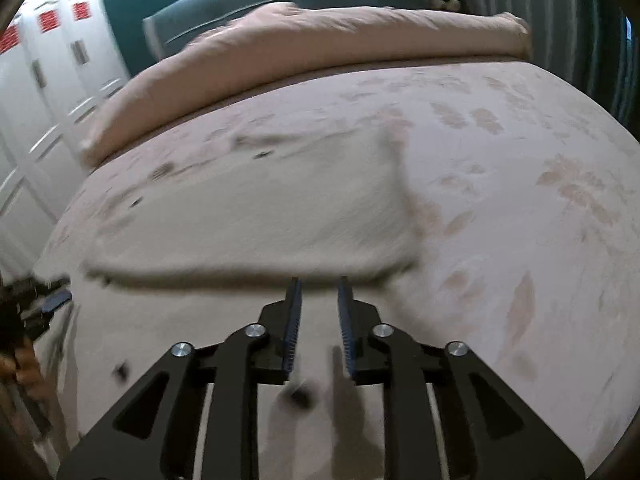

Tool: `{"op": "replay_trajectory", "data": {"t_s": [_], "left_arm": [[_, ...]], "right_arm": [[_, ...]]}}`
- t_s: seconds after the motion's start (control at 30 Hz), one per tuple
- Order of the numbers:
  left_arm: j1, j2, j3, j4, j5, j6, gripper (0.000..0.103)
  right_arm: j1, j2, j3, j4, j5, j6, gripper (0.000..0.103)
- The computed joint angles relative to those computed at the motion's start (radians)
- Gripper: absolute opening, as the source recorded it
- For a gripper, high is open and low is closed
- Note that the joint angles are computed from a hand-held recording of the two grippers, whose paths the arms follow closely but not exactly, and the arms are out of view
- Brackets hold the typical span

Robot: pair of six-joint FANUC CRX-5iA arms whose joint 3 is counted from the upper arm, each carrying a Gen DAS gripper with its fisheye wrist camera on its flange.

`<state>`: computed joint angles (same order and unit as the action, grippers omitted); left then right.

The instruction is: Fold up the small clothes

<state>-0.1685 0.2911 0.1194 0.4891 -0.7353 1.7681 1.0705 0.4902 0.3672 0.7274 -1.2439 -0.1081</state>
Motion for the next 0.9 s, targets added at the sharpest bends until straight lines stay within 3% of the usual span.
{"op": "replay_trajectory", "data": {"t_s": [0.07, 0.13, 0.23, 0.43, 0.53, 0.63, 0.7, 0.73, 0.77, 0.8, 0.9], "left_arm": [[0.062, -0.068, -0.062, -0.024, 0.005, 0.027, 0.055], [0.131, -0.104, -0.090, -0.037, -0.015, 0.038, 0.062], [0.263, -0.132, -0.086, -0.102, -0.061, 0.088, 0.063], [0.443, -0.057, 0.017, -0.157, -0.084, 0.183, 0.063], [0.494, -0.017, 0.015, -0.060, -0.058, 0.189, 0.063], [0.514, 0.010, 0.019, -0.025, -0.029, 0.191, 0.062], [0.510, 0.027, 0.042, -0.035, -0.015, 0.194, 0.054], [0.505, 0.040, 0.064, -0.048, -0.028, 0.189, 0.044], [0.500, 0.059, 0.094, -0.044, -0.055, 0.165, 0.016], [0.499, 0.071, 0.112, -0.045, -0.073, 0.153, 0.010], [0.461, 0.043, 0.128, -0.075, -0.034, 0.101, 0.008]], "right_arm": [[0.035, 0.015, 0.007, -0.007, -0.003, 0.007, 0.031], [0.053, 0.029, 0.013, -0.039, 0.002, 0.004, 0.032], [0.071, 0.052, 0.027, -0.019, -0.030, -0.010, 0.038], [0.066, 0.074, 0.051, -0.036, -0.016, 0.044, 0.059], [0.068, 0.078, 0.058, -0.045, -0.002, 0.086, 0.075], [0.062, 0.080, 0.056, -0.052, 0.013, 0.093, 0.079], [0.062, 0.075, 0.046, -0.052, 0.023, 0.085, 0.080], [0.062, 0.073, 0.042, -0.050, 0.026, 0.082, 0.080], [0.063, 0.074, 0.043, -0.049, 0.026, 0.081, 0.081], [0.062, 0.074, 0.043, -0.050, 0.026, 0.083, 0.081], [0.062, 0.068, 0.031, -0.048, 0.040, 0.078, 0.084]]}}
